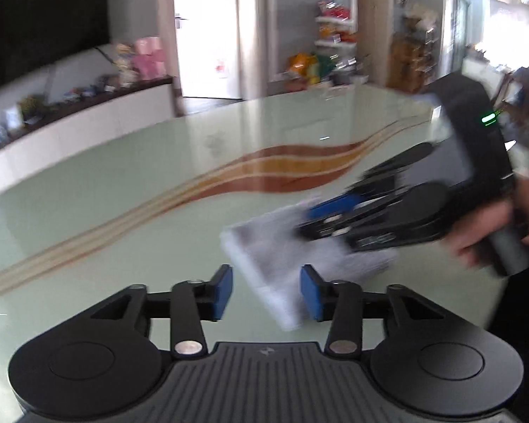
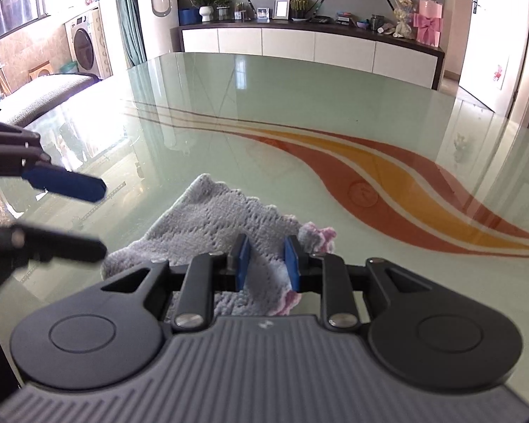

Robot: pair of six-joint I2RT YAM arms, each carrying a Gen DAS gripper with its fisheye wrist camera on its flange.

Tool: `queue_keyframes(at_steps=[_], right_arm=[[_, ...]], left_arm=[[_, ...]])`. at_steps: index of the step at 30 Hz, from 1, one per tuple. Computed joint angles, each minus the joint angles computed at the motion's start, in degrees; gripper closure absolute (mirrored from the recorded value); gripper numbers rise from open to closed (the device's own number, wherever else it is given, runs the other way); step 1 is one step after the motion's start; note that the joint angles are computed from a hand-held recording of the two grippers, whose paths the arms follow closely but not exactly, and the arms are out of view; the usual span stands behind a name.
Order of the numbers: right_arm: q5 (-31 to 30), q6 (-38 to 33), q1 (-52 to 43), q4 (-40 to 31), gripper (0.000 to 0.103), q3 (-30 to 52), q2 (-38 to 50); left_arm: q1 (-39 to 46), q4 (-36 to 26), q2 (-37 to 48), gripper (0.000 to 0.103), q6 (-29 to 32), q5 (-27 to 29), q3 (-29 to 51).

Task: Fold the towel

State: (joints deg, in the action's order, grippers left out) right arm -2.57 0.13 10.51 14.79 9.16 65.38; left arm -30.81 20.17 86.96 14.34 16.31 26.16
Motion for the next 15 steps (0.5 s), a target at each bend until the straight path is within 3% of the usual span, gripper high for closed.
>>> queue_keyframes(at_steps=[4,7,14,15], right_arm=[[-0.52,0.07,-0.42,0.16,0.080,-0.25,-0.23],[-0.87,-0.08,-0.88,0.38,0.080,-0.26,-0.13],[-1.58,-0.50,-1.56,0.50,0.080,0.08,0.50],[-2.04,-0.84,-2.10,-2.16,0.080,0.47,-1.68]], left_arm=[[-2.96,2.52,4.53,0.053,-3.29,-2.90,1.38],[-3.22,-1.45,7.14,0.050,-2.07,-5.31,3.05],[-3.41,-5.08,-1.10,0.048,-0.47,-8.83,-1.90],[-3.38,-4.93,-2.64,0.048,-1.66,-8.04,-2.44]])
